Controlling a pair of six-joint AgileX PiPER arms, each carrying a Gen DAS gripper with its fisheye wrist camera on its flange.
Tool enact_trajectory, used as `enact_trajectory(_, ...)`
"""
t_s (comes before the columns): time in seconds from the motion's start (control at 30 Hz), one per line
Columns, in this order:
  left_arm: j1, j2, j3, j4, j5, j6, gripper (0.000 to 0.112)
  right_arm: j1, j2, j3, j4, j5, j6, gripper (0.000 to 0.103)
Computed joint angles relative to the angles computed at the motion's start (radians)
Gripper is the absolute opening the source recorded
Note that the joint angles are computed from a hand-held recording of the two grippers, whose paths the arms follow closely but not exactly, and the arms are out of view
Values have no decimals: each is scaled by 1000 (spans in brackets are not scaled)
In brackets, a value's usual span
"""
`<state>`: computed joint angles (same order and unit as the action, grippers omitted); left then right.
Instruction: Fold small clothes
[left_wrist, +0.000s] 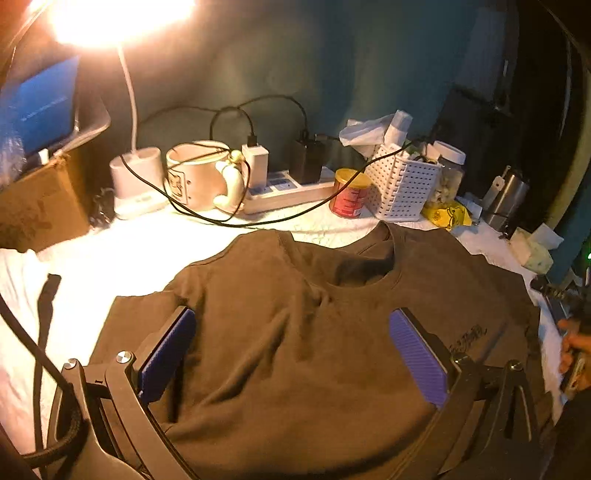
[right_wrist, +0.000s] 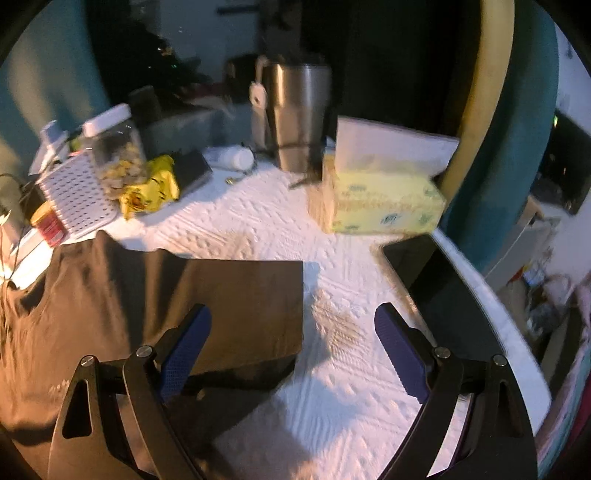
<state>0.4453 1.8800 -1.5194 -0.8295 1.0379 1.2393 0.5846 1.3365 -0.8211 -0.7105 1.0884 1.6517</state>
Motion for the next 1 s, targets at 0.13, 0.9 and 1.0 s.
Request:
enact_trajectory(0.13, -17, 76, -84, 20, 92, 18, 103, -104, 2, 55, 35, -130, -34, 91)
enact_trajectory(0.9, 10, 96, -78, 16, -29, 99, 102, -67, 73, -34, 48, -248, -146, 8)
enact_trajectory(1.0, 34, 122, -121, 14, 13, 69, 102, -13, 77, -103, 28, -188, -148, 8)
